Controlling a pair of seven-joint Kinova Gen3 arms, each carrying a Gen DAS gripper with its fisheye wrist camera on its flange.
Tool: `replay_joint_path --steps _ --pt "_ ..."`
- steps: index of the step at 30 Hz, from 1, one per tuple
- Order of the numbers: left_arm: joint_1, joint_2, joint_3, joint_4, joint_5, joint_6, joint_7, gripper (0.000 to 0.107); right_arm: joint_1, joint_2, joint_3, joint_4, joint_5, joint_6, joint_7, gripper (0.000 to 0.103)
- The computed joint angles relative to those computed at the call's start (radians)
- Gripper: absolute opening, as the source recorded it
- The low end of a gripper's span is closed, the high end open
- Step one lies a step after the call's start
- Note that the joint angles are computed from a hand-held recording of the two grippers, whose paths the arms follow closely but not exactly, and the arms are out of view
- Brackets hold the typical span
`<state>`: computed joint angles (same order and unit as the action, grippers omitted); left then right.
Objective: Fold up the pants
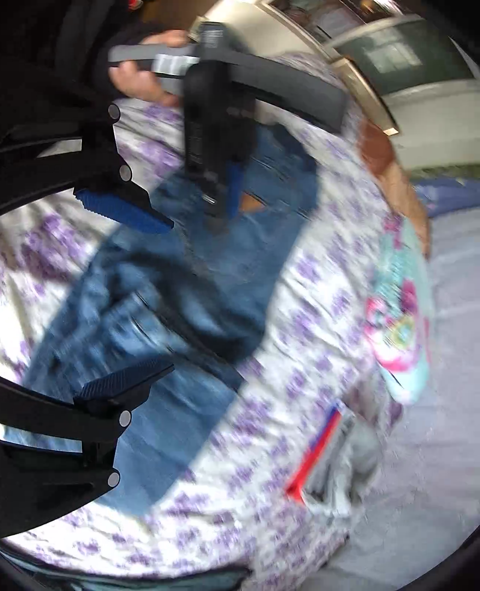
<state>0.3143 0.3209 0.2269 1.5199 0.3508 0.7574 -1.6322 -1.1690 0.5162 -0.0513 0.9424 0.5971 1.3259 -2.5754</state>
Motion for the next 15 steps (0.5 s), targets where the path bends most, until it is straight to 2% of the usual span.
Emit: replay_joint_path --steps 1,2,3,4,7,10,12,13,15 --pt "0.001 0.001 0.000 -0.001 0.000 0.002 0.001 0.035 0.006 0.014 0.006 -0.016 0.019 0.027 0.004 0.060" --pt "0.001 0.000 0.000 -0.002 0.000 0.003 0.001 0.036 0.030 0.027 -0.001 -0.023 0.022 0.039 0.001 0.045" --pt "0.003 -0.001 -0.001 -0.002 -0.003 0.005 0.002 0.037 0.073 0.036 -0.027 -0.019 0.008 0.034 -0.011 0.015" --pt "0.005 0.000 -0.002 -0.003 -0.005 0.007 0.005 0.037 0.119 0.042 -0.050 -0.009 -0.021 0.012 -0.009 0.010" --pt "-0.008 -0.003 0.005 0.000 0.015 0.011 -0.007 0.037 0.176 0.065 -0.047 0.067 -0.093 -0.068 -0.049 0.010" --pt "-0.057 -0.025 0.012 0.022 0.119 0.026 -0.094 0.038 0.129 0.028 0.018 0.143 -0.101 -0.140 -0.093 0.010" --pt "-0.130 -0.066 0.043 0.054 0.200 0.024 -0.151 0.049 0.140 0.011 0.008 0.166 -0.105 -0.157 -0.108 0.010" --pt "-0.140 -0.090 0.032 0.069 0.232 0.019 -0.173 0.053 0.137 0.002 0.007 0.176 -0.099 -0.162 -0.118 0.009" --pt "-0.165 -0.166 0.001 0.118 0.294 -0.004 -0.208 0.070 0.140 -0.020 0.004 0.200 -0.095 -0.181 -0.148 0.013"
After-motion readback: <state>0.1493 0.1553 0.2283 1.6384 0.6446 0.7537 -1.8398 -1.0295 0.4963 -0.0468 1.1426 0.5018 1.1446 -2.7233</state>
